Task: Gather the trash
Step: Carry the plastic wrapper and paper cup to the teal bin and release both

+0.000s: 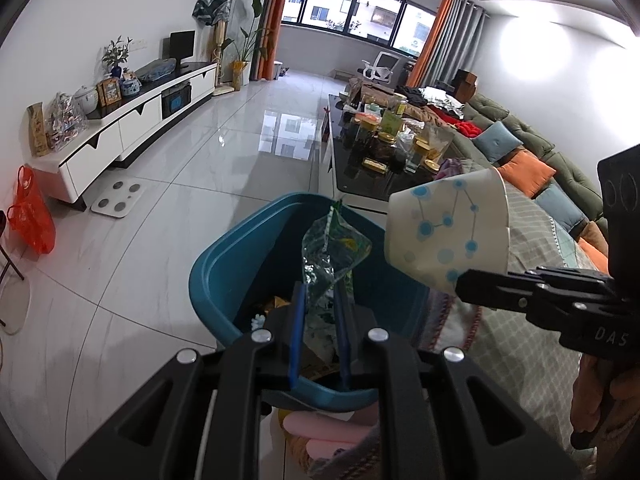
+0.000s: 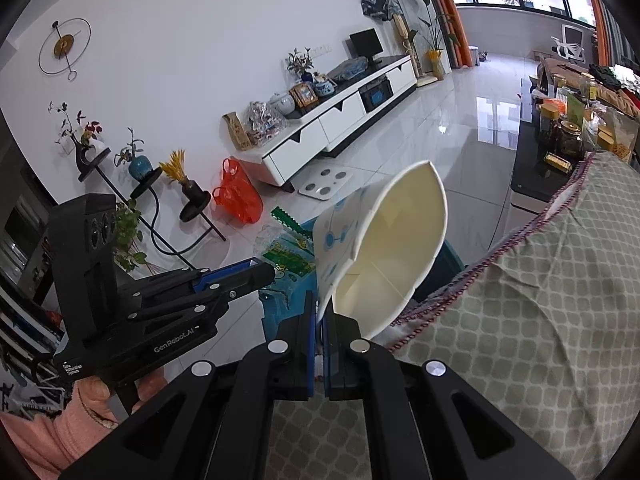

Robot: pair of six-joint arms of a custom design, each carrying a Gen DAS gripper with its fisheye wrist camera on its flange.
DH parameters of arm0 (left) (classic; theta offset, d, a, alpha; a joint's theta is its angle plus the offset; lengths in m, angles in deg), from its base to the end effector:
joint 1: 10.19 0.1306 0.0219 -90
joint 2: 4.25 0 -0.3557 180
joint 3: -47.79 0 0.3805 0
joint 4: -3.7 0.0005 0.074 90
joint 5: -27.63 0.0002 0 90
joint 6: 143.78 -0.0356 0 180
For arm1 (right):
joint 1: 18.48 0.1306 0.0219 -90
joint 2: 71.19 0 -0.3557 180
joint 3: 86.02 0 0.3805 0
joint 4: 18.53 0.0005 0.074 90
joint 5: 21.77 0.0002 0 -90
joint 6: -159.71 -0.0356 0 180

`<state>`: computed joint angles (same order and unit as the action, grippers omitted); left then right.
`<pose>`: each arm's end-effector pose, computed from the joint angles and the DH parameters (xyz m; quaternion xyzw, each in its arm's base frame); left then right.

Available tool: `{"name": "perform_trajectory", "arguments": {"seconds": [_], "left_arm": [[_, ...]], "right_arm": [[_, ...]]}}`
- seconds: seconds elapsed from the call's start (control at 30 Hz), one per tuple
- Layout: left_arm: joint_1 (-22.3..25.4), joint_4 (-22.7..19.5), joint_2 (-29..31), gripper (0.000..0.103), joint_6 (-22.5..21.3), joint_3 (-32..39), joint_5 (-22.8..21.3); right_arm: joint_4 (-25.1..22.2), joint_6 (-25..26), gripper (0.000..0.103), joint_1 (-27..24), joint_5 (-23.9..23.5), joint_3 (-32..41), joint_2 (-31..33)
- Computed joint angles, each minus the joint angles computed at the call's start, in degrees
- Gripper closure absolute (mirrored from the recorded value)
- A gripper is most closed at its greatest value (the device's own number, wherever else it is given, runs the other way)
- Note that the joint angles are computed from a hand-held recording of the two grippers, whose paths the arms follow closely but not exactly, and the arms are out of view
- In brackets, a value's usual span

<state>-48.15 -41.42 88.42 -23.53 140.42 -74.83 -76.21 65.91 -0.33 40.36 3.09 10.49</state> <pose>0.3951 -0.2991 0.4084 0.0205 0.9197 -0.1295 0.3702 0.3893 0.1446 0.4505 -0.1952 0.8954 0.2852 0.2808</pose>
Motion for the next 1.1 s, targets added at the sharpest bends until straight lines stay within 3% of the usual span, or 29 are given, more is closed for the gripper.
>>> {"name": "perform_trajectory", "arguments": {"seconds": [0.43, 0.5, 0.7, 0.9, 1.1], "left_arm": [[1.8, -0.1, 3.0, 0.085, 1.7, 0.4, 2.2], [2.2, 0.1, 3.4, 0.083, 2.4, 0.3, 3.3], [3.3, 1.8, 3.7, 0.062, 4.0, -1.3, 4.8], [3.4, 3.7, 2.4, 0.061, 5.0, -3.2, 4.2], [2.3, 4.2, 0.3, 0.061, 4.9, -4.1, 2.5]], "right_arm": [[-2.4, 0.8, 0.099, 2.6, 3.8, 3.8, 5.8], [-2.6, 0.6, 0.097, 2.7, 3.9, 3.9, 6.2], [-2.2, -0.5, 0.089, 2.4, 4.7, 3.5, 6.3], [-1.3, -1.1, 0.078, 2.0, 4.8, 3.2, 5.9], [-0.7, -1.5, 0.078, 1.3, 3.6, 2.5, 4.7]]}}
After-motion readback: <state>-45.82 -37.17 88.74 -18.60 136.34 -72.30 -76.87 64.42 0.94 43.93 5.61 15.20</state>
